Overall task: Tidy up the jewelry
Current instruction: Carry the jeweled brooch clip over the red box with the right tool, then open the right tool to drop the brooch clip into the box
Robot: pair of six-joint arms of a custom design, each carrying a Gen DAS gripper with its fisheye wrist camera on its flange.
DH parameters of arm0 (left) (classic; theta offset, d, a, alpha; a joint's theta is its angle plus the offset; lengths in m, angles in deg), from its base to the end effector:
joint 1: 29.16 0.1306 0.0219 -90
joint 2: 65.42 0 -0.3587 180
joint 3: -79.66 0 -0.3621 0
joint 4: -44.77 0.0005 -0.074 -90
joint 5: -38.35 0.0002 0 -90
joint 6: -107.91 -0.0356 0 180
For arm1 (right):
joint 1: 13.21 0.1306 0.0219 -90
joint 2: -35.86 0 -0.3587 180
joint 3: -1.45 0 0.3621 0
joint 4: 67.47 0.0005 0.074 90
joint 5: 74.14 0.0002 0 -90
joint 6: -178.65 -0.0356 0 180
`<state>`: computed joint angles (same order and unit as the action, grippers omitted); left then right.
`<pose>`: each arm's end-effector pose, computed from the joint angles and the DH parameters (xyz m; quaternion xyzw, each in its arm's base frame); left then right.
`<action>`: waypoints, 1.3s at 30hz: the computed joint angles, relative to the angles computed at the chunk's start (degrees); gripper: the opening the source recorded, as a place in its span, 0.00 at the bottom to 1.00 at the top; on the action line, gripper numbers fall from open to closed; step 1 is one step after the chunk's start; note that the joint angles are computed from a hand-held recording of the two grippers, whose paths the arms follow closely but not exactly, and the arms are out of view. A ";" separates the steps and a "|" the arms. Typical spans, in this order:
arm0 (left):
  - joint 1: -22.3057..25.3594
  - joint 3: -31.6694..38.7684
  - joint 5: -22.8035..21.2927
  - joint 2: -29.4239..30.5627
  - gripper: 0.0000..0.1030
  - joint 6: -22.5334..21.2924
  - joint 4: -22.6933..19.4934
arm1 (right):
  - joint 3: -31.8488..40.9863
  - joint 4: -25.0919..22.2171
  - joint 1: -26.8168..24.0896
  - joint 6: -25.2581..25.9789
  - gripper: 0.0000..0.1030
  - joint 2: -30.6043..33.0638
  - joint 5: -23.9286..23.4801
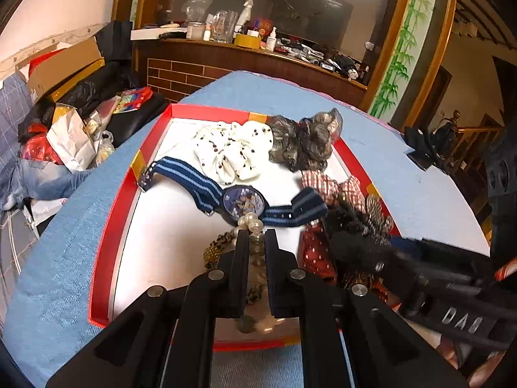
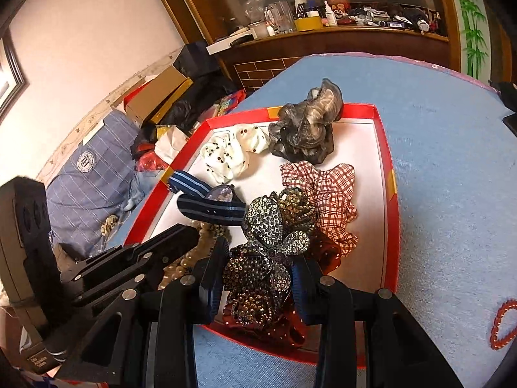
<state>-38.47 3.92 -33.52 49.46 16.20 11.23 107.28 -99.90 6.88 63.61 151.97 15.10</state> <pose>0.5961 -0.1095 0.3140 0.1484 0.8995 -0.1703 0.3741 0.5789 0.2117 0.3136 0.0369 0.9153 0.1595 0.3680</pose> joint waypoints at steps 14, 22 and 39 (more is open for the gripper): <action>-0.23 3.56 -1.83 3.00 0.09 2.21 -2.81 | 0.79 0.15 0.59 2.02 0.39 1.18 3.36; -0.31 0.82 -3.10 0.88 0.14 2.19 0.37 | -1.69 1.45 0.09 1.17 0.64 -1.47 1.62; -0.06 -31.65 -17.45 -30.75 1.00 -0.02 25.62 | -27.99 14.91 12.68 -6.34 0.92 -26.80 27.45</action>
